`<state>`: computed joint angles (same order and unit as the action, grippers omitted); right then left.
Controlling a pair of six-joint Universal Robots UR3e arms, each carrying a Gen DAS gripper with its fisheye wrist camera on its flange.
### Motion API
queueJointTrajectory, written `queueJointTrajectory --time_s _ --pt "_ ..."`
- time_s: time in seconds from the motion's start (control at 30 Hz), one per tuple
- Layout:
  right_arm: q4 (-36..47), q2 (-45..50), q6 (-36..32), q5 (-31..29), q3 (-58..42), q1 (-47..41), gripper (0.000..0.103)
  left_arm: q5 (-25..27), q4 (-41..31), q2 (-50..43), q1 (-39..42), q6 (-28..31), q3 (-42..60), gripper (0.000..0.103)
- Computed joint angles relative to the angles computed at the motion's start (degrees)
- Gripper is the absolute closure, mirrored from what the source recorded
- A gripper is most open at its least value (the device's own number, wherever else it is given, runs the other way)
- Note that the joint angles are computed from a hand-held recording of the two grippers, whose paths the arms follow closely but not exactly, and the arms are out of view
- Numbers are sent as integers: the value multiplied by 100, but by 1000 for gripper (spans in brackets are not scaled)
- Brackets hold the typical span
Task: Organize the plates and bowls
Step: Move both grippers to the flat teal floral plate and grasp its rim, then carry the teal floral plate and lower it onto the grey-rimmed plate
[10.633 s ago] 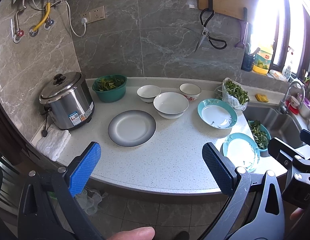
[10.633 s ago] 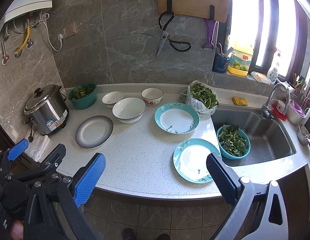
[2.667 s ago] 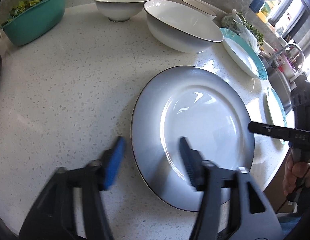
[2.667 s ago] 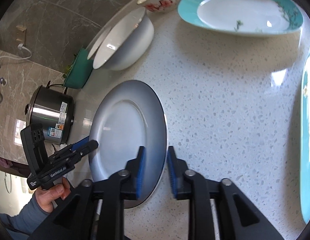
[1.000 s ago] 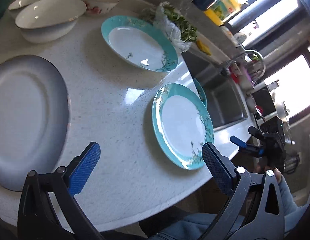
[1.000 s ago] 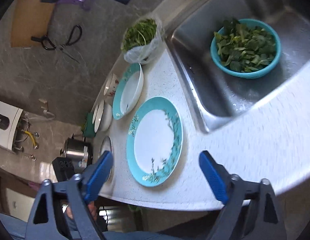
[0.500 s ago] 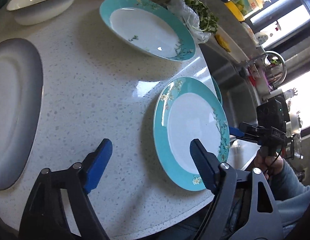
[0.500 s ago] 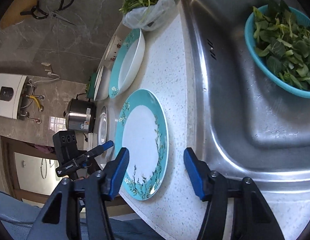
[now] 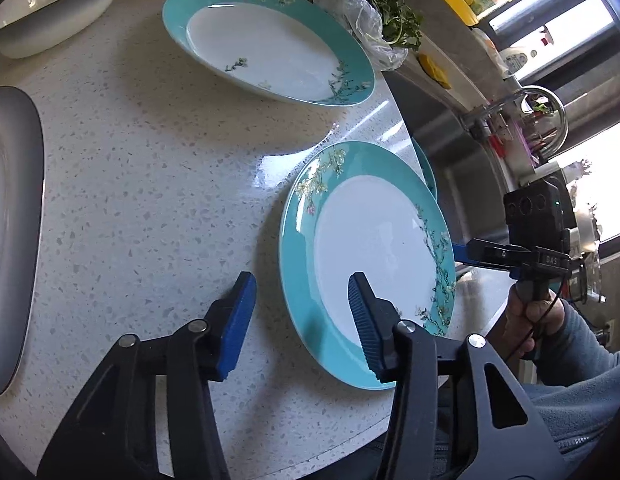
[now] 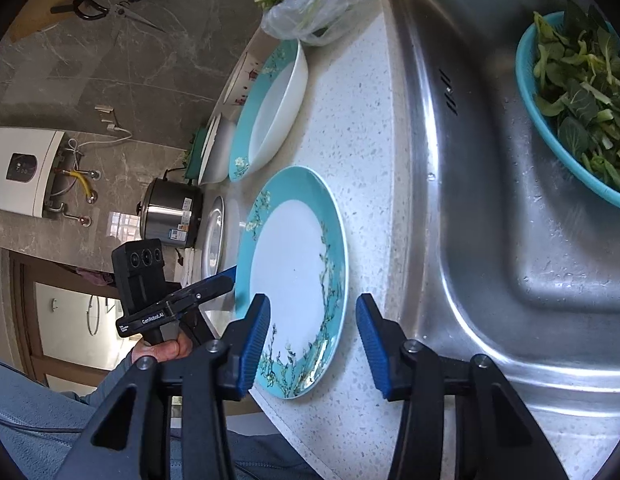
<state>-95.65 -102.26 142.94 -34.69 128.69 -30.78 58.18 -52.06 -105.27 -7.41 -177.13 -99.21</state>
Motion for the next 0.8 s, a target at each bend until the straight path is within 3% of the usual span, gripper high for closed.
queueJointTrajectory --time_s 0.07,0.1,0.2,0.27,0.4,0.8 --pt "-91 134 13 59 -32 52 55 15 -121 -110 -49 38 178 64" --pt "-125 222 13 80 -79 102 55 35 -202 -180 -86 74 286 72" --pt "-330 444 92 124 -160 212 57 120 -349 -327 -166 152 520 76" --pt "-647 474 396 76 -97 308 67 149 -416 -399 -180 125 638 77" --pt "-1020 681 766 -100 -75 367 96 120 -552 -455 -149 94 742 80" --pt "-1641 707 1741 -434 -165 766 94 792 -495 -471 -504 -402 975 81"
